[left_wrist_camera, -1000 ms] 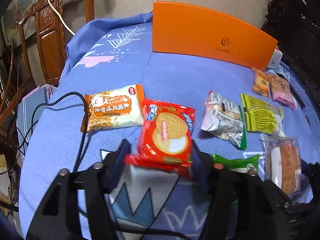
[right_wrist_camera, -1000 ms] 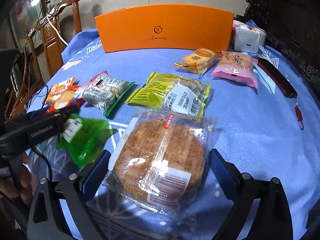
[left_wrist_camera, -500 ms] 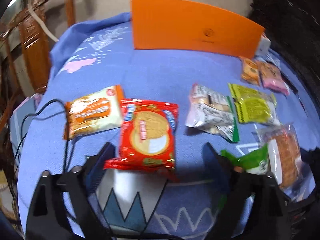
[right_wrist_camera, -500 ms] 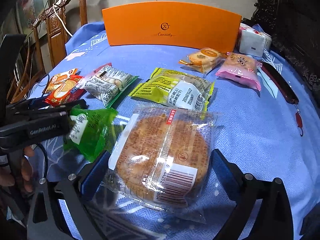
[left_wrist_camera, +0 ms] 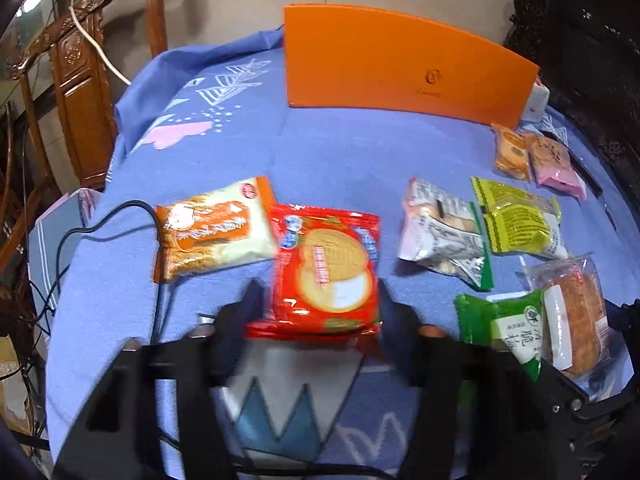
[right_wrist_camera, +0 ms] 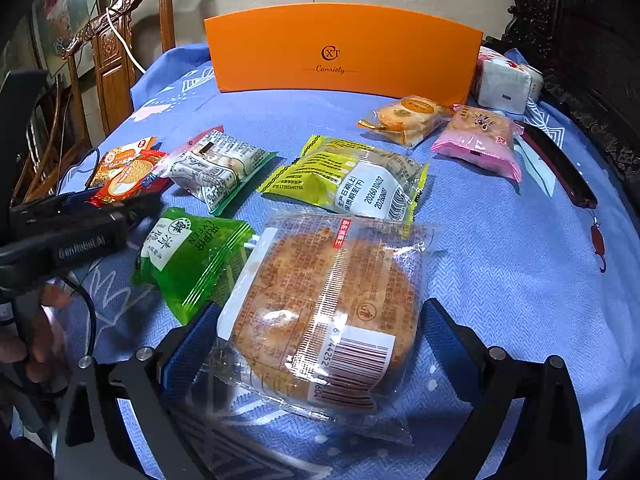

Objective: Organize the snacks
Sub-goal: 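Grasp the large round bread bag with right tool while left tool grasps the red biscuit pack, then lift both packs over the orange box and open both tools to drop them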

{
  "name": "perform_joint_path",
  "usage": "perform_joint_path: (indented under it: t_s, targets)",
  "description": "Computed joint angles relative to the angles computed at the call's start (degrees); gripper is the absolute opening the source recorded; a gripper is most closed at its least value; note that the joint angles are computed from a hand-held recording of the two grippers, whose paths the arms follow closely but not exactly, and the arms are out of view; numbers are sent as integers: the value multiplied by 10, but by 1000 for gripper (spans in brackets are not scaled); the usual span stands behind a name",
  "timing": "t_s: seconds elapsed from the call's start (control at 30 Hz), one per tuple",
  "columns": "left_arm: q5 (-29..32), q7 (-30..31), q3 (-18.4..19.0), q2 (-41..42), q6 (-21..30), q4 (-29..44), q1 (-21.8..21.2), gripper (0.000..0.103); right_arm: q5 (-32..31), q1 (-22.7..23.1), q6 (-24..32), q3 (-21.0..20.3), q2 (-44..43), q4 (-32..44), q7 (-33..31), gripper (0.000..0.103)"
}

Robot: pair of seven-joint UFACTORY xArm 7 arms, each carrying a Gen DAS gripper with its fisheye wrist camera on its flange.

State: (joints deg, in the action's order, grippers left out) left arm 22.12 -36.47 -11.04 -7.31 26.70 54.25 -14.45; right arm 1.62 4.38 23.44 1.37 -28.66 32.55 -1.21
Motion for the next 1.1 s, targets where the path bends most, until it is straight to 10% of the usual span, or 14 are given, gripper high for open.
perform_joint_path:
  t_s: [0.7, 1.1]
  targets:
    - [-125, 119, 4, -114, -78, -77, 0, 44, 102, 48, -14, -83, -102, -52, -78, 78]
    - [-123, 133, -2, -26, -50, 81, 23, 44, 169, 103, -77, -137, -29, 57, -138, 79]
